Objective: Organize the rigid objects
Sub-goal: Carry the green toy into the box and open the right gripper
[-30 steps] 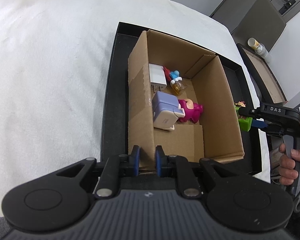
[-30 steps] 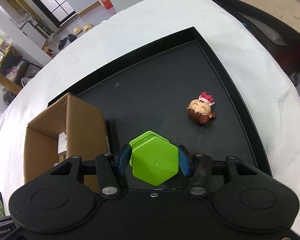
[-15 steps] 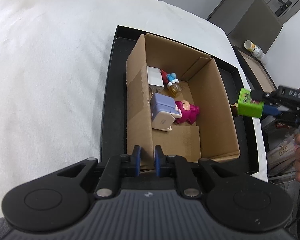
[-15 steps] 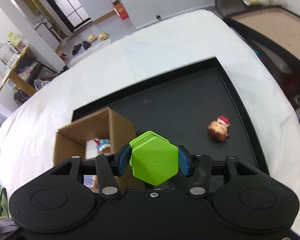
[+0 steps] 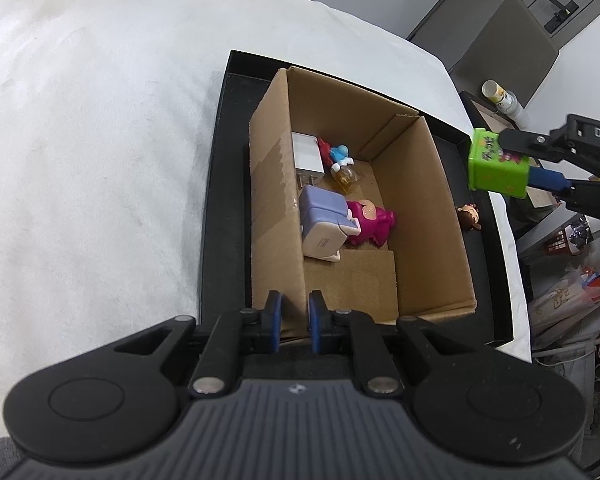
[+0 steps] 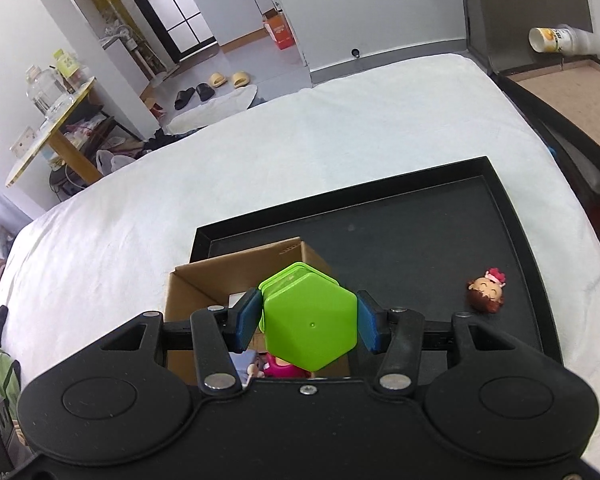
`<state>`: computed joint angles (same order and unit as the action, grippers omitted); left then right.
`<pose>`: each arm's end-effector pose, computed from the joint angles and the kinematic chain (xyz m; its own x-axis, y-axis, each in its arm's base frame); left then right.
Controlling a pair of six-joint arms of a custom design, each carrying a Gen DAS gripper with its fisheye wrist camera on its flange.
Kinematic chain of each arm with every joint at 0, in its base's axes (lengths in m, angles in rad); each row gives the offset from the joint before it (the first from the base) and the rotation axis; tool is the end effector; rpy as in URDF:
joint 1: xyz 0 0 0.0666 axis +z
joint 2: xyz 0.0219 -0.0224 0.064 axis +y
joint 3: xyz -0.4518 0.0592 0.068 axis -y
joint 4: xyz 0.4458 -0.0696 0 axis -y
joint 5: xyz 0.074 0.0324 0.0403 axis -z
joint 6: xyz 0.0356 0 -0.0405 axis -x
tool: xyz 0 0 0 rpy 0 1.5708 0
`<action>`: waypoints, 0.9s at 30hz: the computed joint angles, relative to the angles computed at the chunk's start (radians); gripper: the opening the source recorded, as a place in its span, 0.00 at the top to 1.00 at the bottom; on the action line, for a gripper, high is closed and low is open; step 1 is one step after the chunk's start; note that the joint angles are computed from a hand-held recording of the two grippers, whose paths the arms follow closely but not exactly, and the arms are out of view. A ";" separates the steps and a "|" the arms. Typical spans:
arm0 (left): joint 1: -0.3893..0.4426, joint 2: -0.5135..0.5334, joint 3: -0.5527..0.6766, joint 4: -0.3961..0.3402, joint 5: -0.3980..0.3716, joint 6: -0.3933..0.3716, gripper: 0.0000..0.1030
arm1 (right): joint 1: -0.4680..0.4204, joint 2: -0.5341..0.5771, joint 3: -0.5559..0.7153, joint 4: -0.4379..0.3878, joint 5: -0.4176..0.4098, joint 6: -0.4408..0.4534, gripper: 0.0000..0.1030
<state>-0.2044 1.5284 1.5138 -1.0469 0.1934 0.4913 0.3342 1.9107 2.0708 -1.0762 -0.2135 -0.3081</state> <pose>0.5561 -0.1227 0.4832 -0.8911 -0.2881 -0.3507 -0.1468 0.9141 -0.3780 0.6994 0.2504 0.5185 -0.8482 0.0192 -0.5293 -0.1944 0.9183 0.3448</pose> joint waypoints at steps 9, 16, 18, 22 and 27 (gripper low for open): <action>0.011 -0.006 -0.009 0.011 0.032 0.006 0.87 | 0.040 0.035 0.054 -0.021 0.031 -0.009 0.52; 0.019 -0.015 -0.021 0.025 0.052 0.005 0.87 | 0.064 0.057 0.079 -0.015 0.099 -0.039 0.49; 0.023 -0.017 -0.024 0.030 0.062 0.011 0.87 | 0.065 0.053 0.074 0.000 0.109 -0.066 0.46; 0.024 -0.017 -0.023 0.031 0.059 0.013 0.87 | 0.062 0.040 0.063 0.018 0.101 -0.080 0.46; 0.026 -0.019 -0.027 0.035 0.061 0.016 0.87 | 0.051 0.014 0.030 0.036 0.111 -0.079 0.44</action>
